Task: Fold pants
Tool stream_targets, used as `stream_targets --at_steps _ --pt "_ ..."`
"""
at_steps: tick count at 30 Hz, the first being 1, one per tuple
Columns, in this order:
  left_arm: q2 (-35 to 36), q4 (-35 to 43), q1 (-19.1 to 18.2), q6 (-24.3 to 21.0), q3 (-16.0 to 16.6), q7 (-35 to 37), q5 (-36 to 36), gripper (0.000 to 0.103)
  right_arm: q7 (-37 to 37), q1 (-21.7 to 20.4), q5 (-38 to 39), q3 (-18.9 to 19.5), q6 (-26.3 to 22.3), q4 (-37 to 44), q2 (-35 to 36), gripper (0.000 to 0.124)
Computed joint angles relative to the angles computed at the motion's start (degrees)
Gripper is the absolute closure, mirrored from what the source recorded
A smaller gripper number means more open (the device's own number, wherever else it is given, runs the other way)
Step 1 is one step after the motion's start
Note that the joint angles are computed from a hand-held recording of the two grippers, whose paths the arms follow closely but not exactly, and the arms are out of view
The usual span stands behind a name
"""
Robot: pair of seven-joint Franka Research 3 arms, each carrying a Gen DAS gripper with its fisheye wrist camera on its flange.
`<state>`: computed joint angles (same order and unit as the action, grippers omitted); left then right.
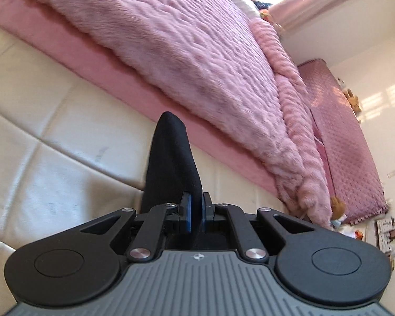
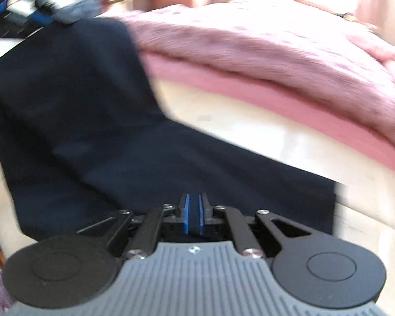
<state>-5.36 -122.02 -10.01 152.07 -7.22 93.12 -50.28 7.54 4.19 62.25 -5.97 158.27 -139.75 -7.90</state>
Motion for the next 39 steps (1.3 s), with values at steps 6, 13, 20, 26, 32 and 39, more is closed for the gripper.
stream_targets --at_steps 6,13,20,26,32,39 --pt "3.76 5.09 -2.44 0.98 -3.39 -3.9 3.21 0.097 11.65 -6.53 -8.09 -3.6 1.23 -0.3 -1.03 0.089" --pt "11.58 12.97 -4.71 0.06 -7.8 -11.32 11.38 0.097 15.34 -10.79 -5.28 -6.82 -6.56 0.3 0.55 0.107" --pt "19.61 19.41 -5.85 -2.32 -10.95 -19.66 22.24 0.097 14.76 -12.73 -1.99 -5.67 -10.07 -0.16 2.72 0.112" --pt "27.39 25.93 -7.25 -6.05 -12.33 -25.69 29.82 0.097 13.49 -14.1 -0.54 -5.5 -13.15 1.25 3.98 0.112" --pt "34.68 32.35 -8.12 -9.39 -13.24 -29.93 34.56 0.097 11.78 -14.98 0.71 -5.06 -14.45 2.31 5.4 0.112" --pt "35.97 32.38 -4.55 -10.29 -17.03 -26.01 30.87 0.089 12.22 -15.27 -0.11 -4.52 -14.25 2.66 5.56 0.112"
